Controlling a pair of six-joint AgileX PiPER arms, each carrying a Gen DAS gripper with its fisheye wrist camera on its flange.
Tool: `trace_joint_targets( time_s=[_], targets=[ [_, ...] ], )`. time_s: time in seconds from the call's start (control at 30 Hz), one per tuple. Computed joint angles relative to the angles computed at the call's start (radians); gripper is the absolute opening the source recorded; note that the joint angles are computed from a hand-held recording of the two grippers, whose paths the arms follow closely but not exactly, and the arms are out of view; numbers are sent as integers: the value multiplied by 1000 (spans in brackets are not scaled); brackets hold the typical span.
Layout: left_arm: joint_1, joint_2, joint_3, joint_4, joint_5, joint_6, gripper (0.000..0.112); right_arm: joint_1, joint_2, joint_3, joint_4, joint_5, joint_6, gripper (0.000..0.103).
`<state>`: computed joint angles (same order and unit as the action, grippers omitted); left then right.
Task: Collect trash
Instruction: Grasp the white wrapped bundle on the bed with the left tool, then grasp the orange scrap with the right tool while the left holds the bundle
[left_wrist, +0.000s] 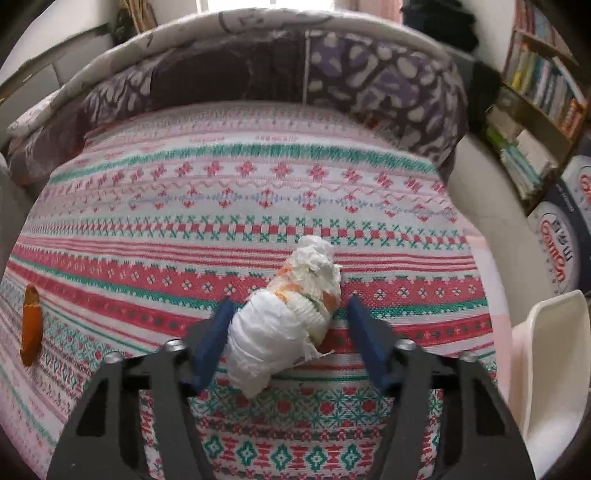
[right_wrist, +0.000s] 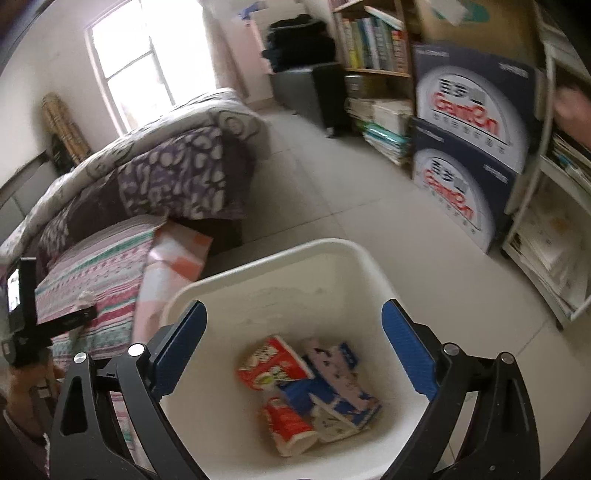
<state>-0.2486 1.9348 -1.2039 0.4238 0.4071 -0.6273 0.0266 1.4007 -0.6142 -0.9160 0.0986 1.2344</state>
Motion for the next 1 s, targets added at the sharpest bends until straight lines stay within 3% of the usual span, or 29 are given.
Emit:
trace_joint_targets(
  time_s=[0.07,0.2,0.43,0.63,0.8,0.87,1.0],
  targets=[
    [13,-26,41,-27,-38,34,46,93,17,-39,-85,52,101,92],
    [78,-129,199,-112,-127,162,45,250,65,-129,-97,132,140,93],
    [318,-406,539,-707,-246,862,45,540,234,-362,-74,270,148,93],
    [757,-592,693,-1100,-156,1462,45,731,459,-678,171,328,-86,93],
    [1153,-583,692,-1426,-34,1962,45,855,701,-1051,372,464,-311,93],
    [1277,-562,675,-1487,23,2064,46,884,819,-1251,463,559,-407,93],
    [1414,-532,644,-1508,98,2139,46,931,1060,-1651,525,733,-499,93]
  ],
)
